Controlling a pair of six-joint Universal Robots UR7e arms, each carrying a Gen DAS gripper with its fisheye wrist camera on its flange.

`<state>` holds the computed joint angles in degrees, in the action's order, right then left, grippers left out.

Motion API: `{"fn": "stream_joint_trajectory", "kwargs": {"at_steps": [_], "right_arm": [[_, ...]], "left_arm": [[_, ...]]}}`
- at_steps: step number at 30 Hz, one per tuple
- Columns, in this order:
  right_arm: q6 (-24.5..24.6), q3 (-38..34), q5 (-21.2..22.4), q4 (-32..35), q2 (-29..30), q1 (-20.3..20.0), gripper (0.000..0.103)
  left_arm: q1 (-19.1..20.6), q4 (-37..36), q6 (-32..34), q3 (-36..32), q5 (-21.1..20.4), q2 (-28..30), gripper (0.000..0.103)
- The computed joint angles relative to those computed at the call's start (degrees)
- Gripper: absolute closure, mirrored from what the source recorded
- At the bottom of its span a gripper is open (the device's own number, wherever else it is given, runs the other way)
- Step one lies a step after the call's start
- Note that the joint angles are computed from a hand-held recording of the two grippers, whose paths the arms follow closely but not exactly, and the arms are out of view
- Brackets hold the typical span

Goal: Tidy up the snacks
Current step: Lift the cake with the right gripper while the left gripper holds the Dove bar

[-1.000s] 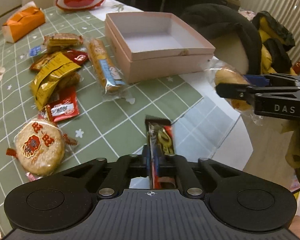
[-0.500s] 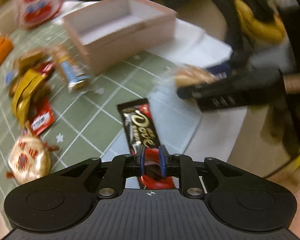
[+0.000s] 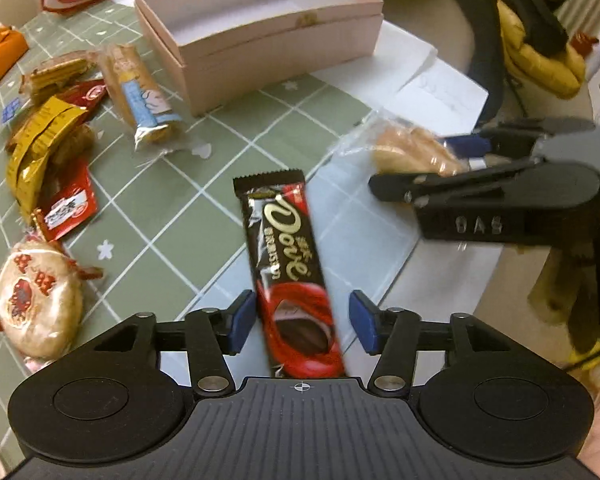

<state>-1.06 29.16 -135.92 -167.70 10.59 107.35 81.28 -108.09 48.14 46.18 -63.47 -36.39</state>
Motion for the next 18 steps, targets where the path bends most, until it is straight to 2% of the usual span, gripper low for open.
{"fn": "stream_joint_trajectory", "kwargs": {"at_steps": [3,5,8,12,14,18], "right_arm": [[-0.4,-0.6,0.0,-0.2,0.4,0.0,0.039],[-0.8,-1.4,-0.3,-0.2,1.0,0.0,0.039],[-2.1,-4.0,-1.5,0.3,2.5,0.2,0.039],[-3.7,-6.8,-2.9,2.0,4.0,0.5,0.038],[-3.3,-5.6,-2.5,2.1,3.2,0.4,0.038],[-1.0,-0.3,0.2,0.8,0.0,0.2,0.046]], "left_arm": [[-0.1,-2.1,-0.9,0.0,-0.1,0.6,0.048],[-0.2,-2.9,-1.2,-1.0,-0.1,1.5,0.058],[-0.4,-1.9,-1.1,-2.0,0.6,2.1,0.058],[0.0,-1.7,1.0,-1.3,-0.3,1.4,0.058],[0.1,-2.6,3.3,0.1,-0.6,0.6,0.059],[0.6,-0.7,0.8,-1.8,-2.7,1.2,0.059]]}}
